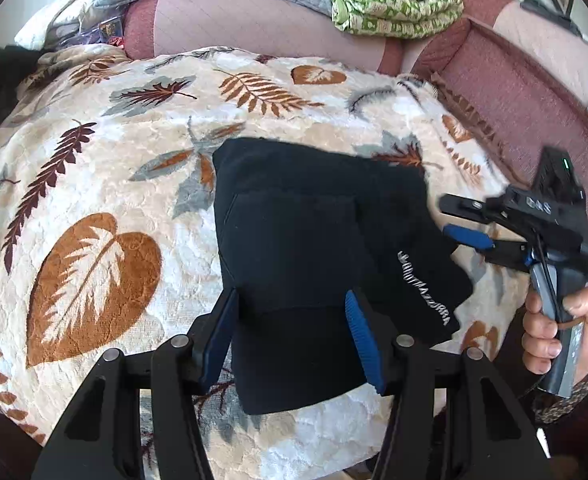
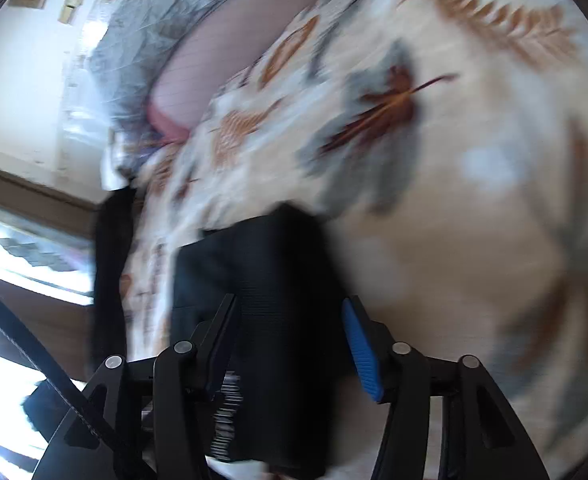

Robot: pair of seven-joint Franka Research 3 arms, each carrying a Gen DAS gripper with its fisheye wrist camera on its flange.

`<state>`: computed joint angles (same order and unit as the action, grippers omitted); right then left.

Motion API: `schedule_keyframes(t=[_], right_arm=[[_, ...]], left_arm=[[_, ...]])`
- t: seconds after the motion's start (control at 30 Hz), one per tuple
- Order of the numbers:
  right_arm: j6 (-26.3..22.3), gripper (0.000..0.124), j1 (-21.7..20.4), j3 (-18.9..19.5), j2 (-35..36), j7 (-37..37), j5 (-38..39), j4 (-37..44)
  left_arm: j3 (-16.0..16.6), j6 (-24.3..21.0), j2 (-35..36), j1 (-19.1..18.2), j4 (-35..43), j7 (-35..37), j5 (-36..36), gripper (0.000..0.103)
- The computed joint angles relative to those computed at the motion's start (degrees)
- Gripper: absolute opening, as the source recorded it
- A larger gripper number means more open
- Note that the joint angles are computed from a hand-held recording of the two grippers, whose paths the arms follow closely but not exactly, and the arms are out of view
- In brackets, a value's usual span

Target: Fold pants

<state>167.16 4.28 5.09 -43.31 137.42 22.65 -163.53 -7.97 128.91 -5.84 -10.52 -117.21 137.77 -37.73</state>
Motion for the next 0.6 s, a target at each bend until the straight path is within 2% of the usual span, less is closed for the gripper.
schedule_keyframes(t=[0.03, 0.07, 0.1, 0.2, 0.3, 0.37, 0.43, 0.47, 0.6], right_arm=[[-0.2, 0.059, -2.1, 2.3, -2.1, -0.5, 1.9, -0.9], [0.9, 0.059, -2.3, 3.1, -4.4, -4.6, 7.9, -2.4], [2.2, 0.059, -1.2, 2.4, -5.6, -6.3, 9.8, -3.3], [2.4, 0.059, 0.4, 0.0, -8.5, -2.2, -0.1, -4.2], [0.3, 0.058, 2.3, -0.9, -3.8, -5.8, -1.5, -0.6], [-4.1, 0.058, 1.7, 0.3, 0.3, -6.1, -2.7, 2.5], [-6.8, 0.038, 0.3, 2.4, 3.1, -5.1, -4.4, 4.7], [-7.5, 0.014, -0.6, 3.5, 3.0, -4.5, -5.7, 5.2], [-6.6, 0.006, -1.4, 3.9, -0.6, -3.5, -7.2, 4.0]], left_arm=[[0.2, -0.3, -0.1, 0.1, 0.1, 0.0, -0.6, 0.054], [0.3, -0.5, -0.3, 0.2, 0.1, 0.1, -0.9, 0.054], [0.5, -0.8, -0.5, 0.3, 0.2, 0.2, -1.4, 0.054], [1.0, -1.5, -1.3, 0.6, 0.0, 0.0, -2.6, 0.054], [1.4, -1.9, -1.7, 1.0, 0.2, -0.9, -3.3, 0.054], [1.7, -1.6, -2.1, 1.2, 0.3, -1.2, -3.5, 0.054], [2.1, -1.4, -2.1, 1.5, 0.8, -1.6, -4.1, 0.056], [2.2, -1.2, -1.9, 1.6, 1.1, -1.8, -4.3, 0.059], [2.2, -1.8, 0.7, 2.5, 3.7, -4.5, -4.3, 0.062]])
